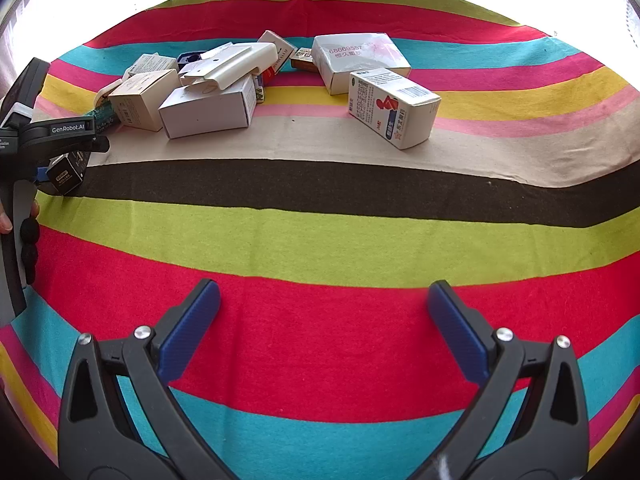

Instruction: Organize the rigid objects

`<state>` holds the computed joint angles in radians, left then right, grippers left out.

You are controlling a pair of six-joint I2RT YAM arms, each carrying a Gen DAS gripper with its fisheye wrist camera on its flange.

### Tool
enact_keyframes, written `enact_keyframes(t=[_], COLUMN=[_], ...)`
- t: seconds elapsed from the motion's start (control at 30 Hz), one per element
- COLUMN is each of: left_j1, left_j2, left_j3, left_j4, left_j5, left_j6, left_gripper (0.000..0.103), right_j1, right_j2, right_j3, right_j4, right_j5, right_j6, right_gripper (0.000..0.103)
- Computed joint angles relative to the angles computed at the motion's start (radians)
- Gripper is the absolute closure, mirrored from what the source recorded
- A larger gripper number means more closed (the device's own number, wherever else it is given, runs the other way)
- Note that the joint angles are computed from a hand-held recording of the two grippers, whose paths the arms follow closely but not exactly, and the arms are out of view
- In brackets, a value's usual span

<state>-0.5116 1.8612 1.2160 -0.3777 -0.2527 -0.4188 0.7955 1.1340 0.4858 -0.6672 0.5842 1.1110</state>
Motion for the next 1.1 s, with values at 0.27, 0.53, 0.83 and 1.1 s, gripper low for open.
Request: enact_keyframes(t=[0.27, 0.53, 0.83, 1.1], left_j1=[-0.099, -0.142, -0.149, -0.149], left_j2=[-0.354, -0.463, -0.426, -0.445], left_j3=[-0.398, -0.538, -0.512, -0.516], left_j4=[0.177, 0.216, 0.196, 0.174], left_j5=[0.065, 0.061, 0.046, 0.044], left_j6=[0.052, 0.093, 0.112, 0.127], left_gripper=[0.063, 0.063, 0.060, 0.057], right_j1=[0.014, -0.003, -0.591, -0.854], right_j2=[0.007, -0.050, -0.114, 0.255], right_j3=[0.001, -0.025, -0.014, 0.131], right_j4=[-0.002, 0.027, 0.199, 0.457], right_j5=[0.003, -0.047, -0.254, -0.416], right_j6=[0.014, -0.091, -0.705, -0.947], right_gripper=[0.000, 0.000, 0.009, 0.010])
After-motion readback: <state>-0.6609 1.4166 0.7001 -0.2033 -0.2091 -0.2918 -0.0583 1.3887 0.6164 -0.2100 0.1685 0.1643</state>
